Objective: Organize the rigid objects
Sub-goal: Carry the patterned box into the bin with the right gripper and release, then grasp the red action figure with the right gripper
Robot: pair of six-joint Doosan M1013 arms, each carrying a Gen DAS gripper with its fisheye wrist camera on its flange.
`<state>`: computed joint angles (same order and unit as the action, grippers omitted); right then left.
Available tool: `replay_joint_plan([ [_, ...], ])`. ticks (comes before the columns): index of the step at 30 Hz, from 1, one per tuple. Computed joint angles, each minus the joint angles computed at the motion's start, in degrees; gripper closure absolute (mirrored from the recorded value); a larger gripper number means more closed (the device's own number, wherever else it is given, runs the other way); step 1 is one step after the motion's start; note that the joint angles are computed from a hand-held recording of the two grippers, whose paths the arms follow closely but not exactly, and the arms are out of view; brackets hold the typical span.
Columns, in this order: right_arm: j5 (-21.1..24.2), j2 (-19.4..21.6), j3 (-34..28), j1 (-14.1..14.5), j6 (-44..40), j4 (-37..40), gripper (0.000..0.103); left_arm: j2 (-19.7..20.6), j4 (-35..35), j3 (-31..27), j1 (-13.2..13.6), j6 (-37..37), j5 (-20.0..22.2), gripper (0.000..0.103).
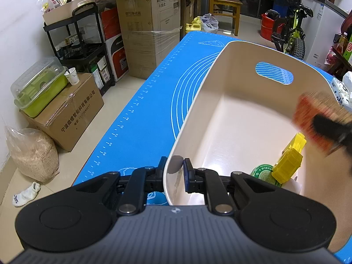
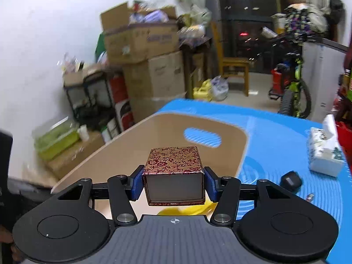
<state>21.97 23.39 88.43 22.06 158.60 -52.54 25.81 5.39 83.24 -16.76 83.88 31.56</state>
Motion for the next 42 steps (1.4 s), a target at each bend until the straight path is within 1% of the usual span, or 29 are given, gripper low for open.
replay_joint_plan([
  [4,1.33,1.54,-1.88,0.38,-14.8,12.09,0.043,-0.02,-0.01,0.01,0.0,0.07,0.0,0.086],
  [6,2.92,2.32,-2.82,0.58,-20.68,17.08,0.043,-0.02,-0.04,0.01,0.01,0.12,-0.03,0.086],
  [8,4.82,2.94,-3.48,1.17,-22.31,15.97,0.043,-0.01,-0.02,0.0,0.02,0.09,-0.02,0.086],
  [10,5.05,3.05,-3.71,1.21,-24.77,17.7,0.043,0.01,0.05,-0.05,-0.01,0.06,0.02,0.086],
  [12,5.06,2.95,-3.7,1.13,-24.9,18.24,0.042,0.0,0.0,-0.04,0.0,0.09,0.01,0.086],
  [13,4.93,2.83,-3.64,1.05,-24.8,18.49,0.038,0.01,0.05,-0.05,0.0,0.06,0.01,0.086],
  [14,4.47,2.64,-3.49,0.91,-25.18,19.24,0.036,0.01,0.0,-0.06,0.0,0.05,0.06,0.086],
  [15,4.25,2.46,-3.4,0.77,-25.06,19.75,0.032,0.04,-0.16,-0.1,0.04,0.08,0.11,0.086],
  [16,3.89,2.23,-3.18,0.65,-24.15,19.52,0.029,0.02,-0.19,-0.09,0.02,0.01,0.13,0.086],
  [22,1.74,0.4,-1.27,-0.45,-18.49,17.69,0.024,-0.01,-0.13,-0.13,-0.02,0.0,0.14,0.086],
  [26,1.06,-1.16,0.25,-1.08,-11.02,11.56,0.022,0.03,-0.29,-0.29,0.0,0.04,0.31,0.086],
  [29,1.37,-2.45,1.62,-1.89,-4.9,7.32,0.02,0.03,-0.39,-0.3,0.01,0.13,0.31,0.086],
  [34,4.56,-3.9,3.34,-3.75,2.02,3.66,0.02,0.04,-0.37,-0.33,-0.01,0.0,0.35,0.086],
  [38,7.09,-5.0,5.23,-5.43,9.09,-0.16,0.02,0.03,-0.35,-0.29,0.01,0.05,0.3,0.086],
  [40,8.49,-5.26,6.0,-6.15,11.38,-1.74,0.02,0.03,-0.35,-0.29,0.01,0.05,0.3,0.086],
  [42,9.68,-5.17,6.28,-7.06,12.53,-1.59,0.02,0.03,-0.34,-0.29,0.02,0.08,0.29,0.086],
])
